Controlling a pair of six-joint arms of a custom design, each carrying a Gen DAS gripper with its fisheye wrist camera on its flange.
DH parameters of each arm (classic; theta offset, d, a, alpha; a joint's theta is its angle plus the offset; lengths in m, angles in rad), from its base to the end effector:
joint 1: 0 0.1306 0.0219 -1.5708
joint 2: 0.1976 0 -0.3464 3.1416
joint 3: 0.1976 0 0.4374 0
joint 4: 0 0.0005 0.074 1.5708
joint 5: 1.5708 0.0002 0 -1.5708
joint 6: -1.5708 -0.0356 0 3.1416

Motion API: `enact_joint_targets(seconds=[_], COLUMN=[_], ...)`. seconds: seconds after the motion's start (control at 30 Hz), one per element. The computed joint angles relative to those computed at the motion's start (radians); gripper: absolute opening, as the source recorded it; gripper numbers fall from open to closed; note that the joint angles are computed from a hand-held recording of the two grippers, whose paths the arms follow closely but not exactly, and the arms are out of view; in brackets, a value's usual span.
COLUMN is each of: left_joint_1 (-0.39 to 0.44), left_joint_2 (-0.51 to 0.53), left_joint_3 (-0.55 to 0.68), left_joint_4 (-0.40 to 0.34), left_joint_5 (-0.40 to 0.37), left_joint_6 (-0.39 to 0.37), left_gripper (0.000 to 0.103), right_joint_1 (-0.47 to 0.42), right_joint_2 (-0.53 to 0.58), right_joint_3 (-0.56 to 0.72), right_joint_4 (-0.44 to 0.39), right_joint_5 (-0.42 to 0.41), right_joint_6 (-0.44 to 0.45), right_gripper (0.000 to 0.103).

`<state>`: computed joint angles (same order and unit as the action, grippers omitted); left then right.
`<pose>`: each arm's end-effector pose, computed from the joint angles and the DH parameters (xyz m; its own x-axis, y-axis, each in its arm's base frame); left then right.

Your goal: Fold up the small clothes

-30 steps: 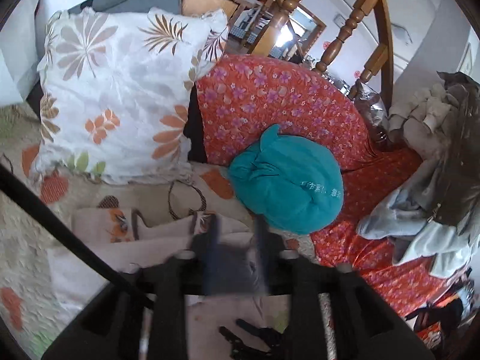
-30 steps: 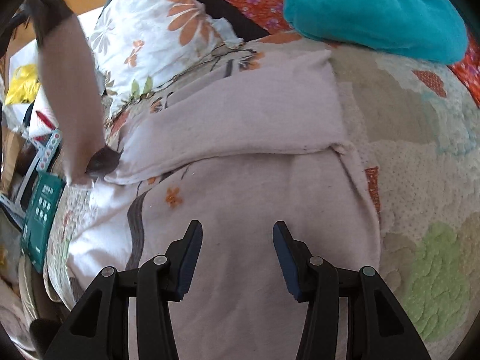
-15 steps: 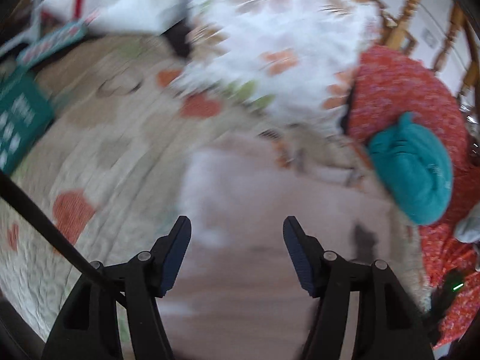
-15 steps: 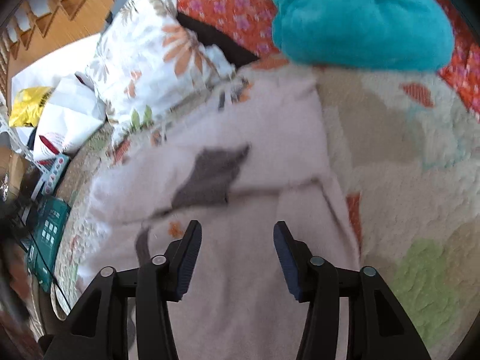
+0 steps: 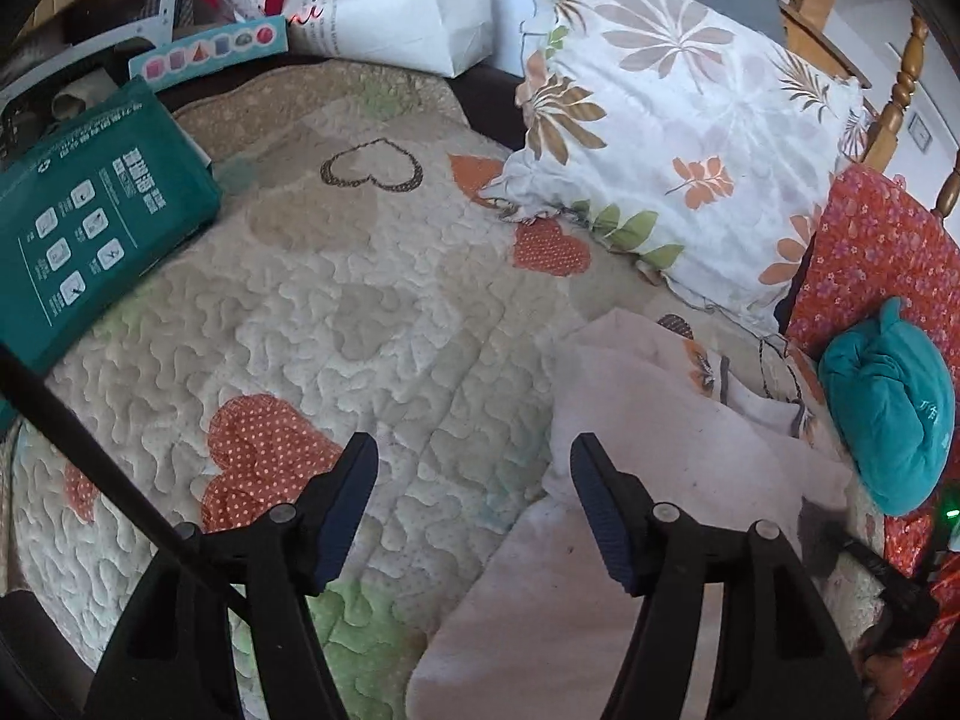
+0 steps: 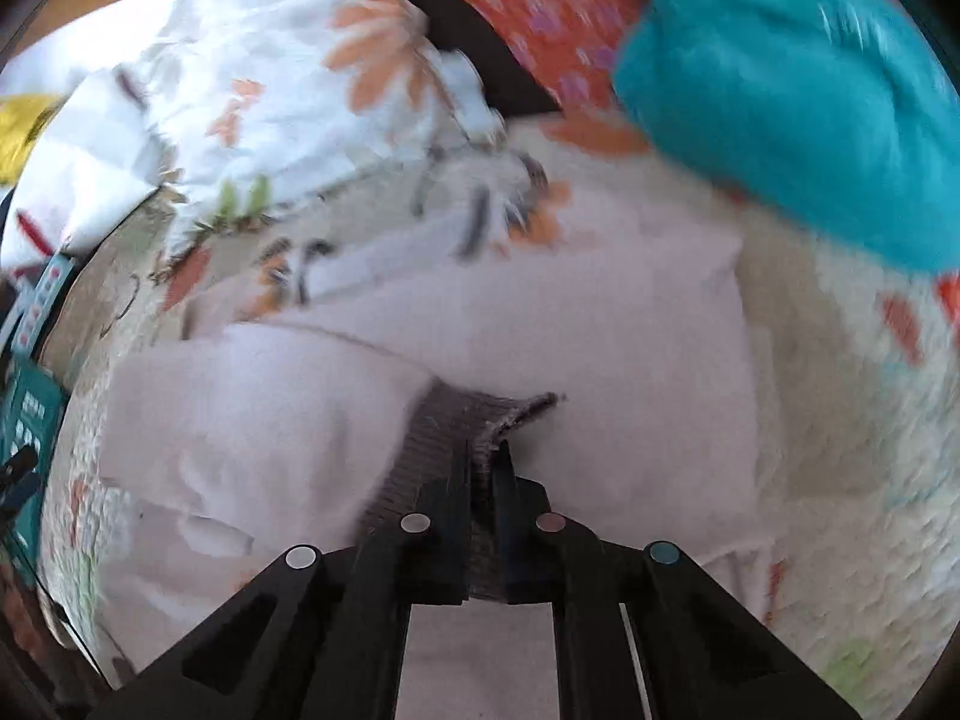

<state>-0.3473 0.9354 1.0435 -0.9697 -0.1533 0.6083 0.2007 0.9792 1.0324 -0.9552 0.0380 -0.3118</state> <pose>0.3598 -0.1250 0.4085 -0.7244 -0.3384 -0.6006 -0.2085 0.9380 -0.2771 0.3860 0.0766 0.3876 -0.7858 0.1530 -0.5993 0.0682 0.9845 0.1618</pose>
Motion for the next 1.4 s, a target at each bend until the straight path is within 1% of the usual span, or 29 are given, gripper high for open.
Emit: enact_joint_targets(seconds=[0.1, 0.17, 0.27, 0.3, 0.33, 0.37, 0.4, 0.43, 0.47, 0.5, 0.53, 0.57, 0.67, 0.73, 0.77, 0.8, 0.83, 0.87, 0.97, 1.03, 1.07, 1.1, 1.13, 1.17, 1.2, 1.23, 1.3, 1.33, 1.4], left_joint_1=[0.005, 0.005, 0.013, 0.018, 0.021, 0.027, 0.032, 0.037, 0.041, 0.045, 0.048, 0.052, 0.074, 0.085, 0.091, 0.094, 0.098, 0.103, 0.112, 0.122, 0.126, 0.131, 0.136, 0.141, 0.147, 0.152, 0.155, 0.151, 0.14], left_joint_2=[-0.002, 0.004, 0.018, 0.022, 0.023, 0.024, 0.023, 0.021, 0.018, 0.017, 0.015, 0.012, -0.002, -0.009, -0.011, -0.012, -0.011, -0.007, 0.002, 0.009, 0.013, 0.018, 0.022, 0.026, 0.028, 0.029, 0.031, 0.032, 0.035], left_joint_3=[-0.001, 0.001, 0.008, 0.009, 0.009, 0.01, 0.01, 0.009, 0.008, 0.008, 0.008, 0.007, 0.0, -0.003, -0.004, -0.005, -0.005, -0.002, 0.004, 0.011, 0.014, 0.019, 0.021, 0.024, 0.024, 0.024, 0.024, 0.026, 0.029], left_joint_4=[-0.009, -0.017, -0.033, -0.037, -0.041, -0.044, -0.044, -0.042, -0.039, -0.039, -0.04, -0.04, -0.037, -0.036, -0.036, -0.035, -0.034, -0.035, -0.031, -0.028, -0.027, -0.028, -0.029, -0.03, -0.03, -0.026, -0.022, -0.021, -0.022], left_joint_5=[-0.002, -0.01, 0.004, 0.016, 0.021, 0.029, 0.038, 0.043, 0.046, 0.045, 0.045, 0.046, 0.077, 0.086, 0.088, 0.091, 0.098, 0.109, 0.116, 0.126, 0.131, 0.139, 0.146, 0.156, 0.168, 0.184, 0.197, 0.191, 0.172], left_joint_6=[-0.001, -0.004, 0.004, 0.01, 0.015, 0.024, 0.035, 0.041, 0.046, 0.049, 0.055, 0.061, 0.082, 0.088, 0.094, 0.097, 0.096, 0.092, 0.087, 0.086, 0.085, 0.087, 0.09, 0.098, 0.109, 0.122, 0.134, 0.137, 0.132], left_gripper=[0.066, 0.066, 0.066, 0.066, 0.066, 0.066, 0.066, 0.066, 0.066, 0.066, 0.066, 0.066, 0.066, 0.067, 0.067, 0.068, 0.068, 0.068, 0.068, 0.068, 0.068, 0.068, 0.068, 0.068, 0.068, 0.068, 0.068, 0.068, 0.068], right_joint_1=[-0.024, -0.057, -0.099, -0.112, -0.116, -0.111, -0.098, -0.084, -0.06, -0.029, -0.007, 0.03, 0.123, 0.18, 0.204, 0.225, 0.238, 0.259, 0.286, 0.266, 0.247, 0.232, 0.218, 0.207, 0.195, 0.19, 0.181, 0.174, 0.159], right_joint_2=[-0.031, -0.028, 0.018, 0.056, 0.08, 0.086, 0.072, 0.049, 0.021, -0.003, -0.011, -0.015, 0.028, 0.104, 0.132, 0.191, 0.219, 0.286, 0.416, 0.508, 0.579, 0.645, 0.71, 0.749, 0.766, 0.77, 0.751, 0.739, 0.716], right_joint_3=[0.023, 0.043, 0.065, 0.081, 0.092, 0.092, 0.082, 0.069, 0.058, 0.05, 0.048, 0.052, 0.096, 0.159, 0.18, 0.228, 0.247, 0.305, 0.417, 0.502, 0.57, 0.636, 0.696, 0.73, 0.735, 0.728, 0.688, 0.659, 0.596], right_joint_4=[-0.012, -0.048, -0.11, -0.151, -0.185, -0.207, -0.207, -0.196, -0.174, -0.149, -0.131, -0.112, -0.088, -0.074, -0.069, -0.063, -0.059, -0.059, -0.055, -0.096, -0.165, -0.242, -0.333, -0.379, -0.392, -0.375, -0.279, -0.213, -0.058], right_joint_5=[0.049, 0.131, 0.261, 0.288, 0.302, 0.33, 0.356, 0.358, 0.344, 0.32, 0.3, 0.257, 0.133, 0.05, 0.027, -0.033, -0.054, -0.06, 0.017, -0.02, -0.079, -0.12, -0.181, -0.27, -0.365, -0.444, -0.524, -0.567, -0.623], right_joint_6=[0.012, 0.01, 0.017, 0.035, 0.042, 0.037, 0.028, 0.022, 0.016, 0.015, 0.017, 0.026, 0.048, 0.048, 0.04, 0.039, 0.04, 0.054, 0.059, 0.029, -0.01, -0.042, -0.085, -0.108, -0.116, -0.121, -0.157, -0.195, -0.292], right_gripper=[0.006, 0.006, 0.007, 0.009, 0.009, 0.01, 0.012, 0.023, 0.04, 0.044, 0.044, 0.044, 0.044, 0.044, 0.046, 0.05, 0.06, 0.067, 0.067, 0.067, 0.067, 0.065, 0.052, 0.049, 0.049, 0.049, 0.055, 0.06, 0.06])
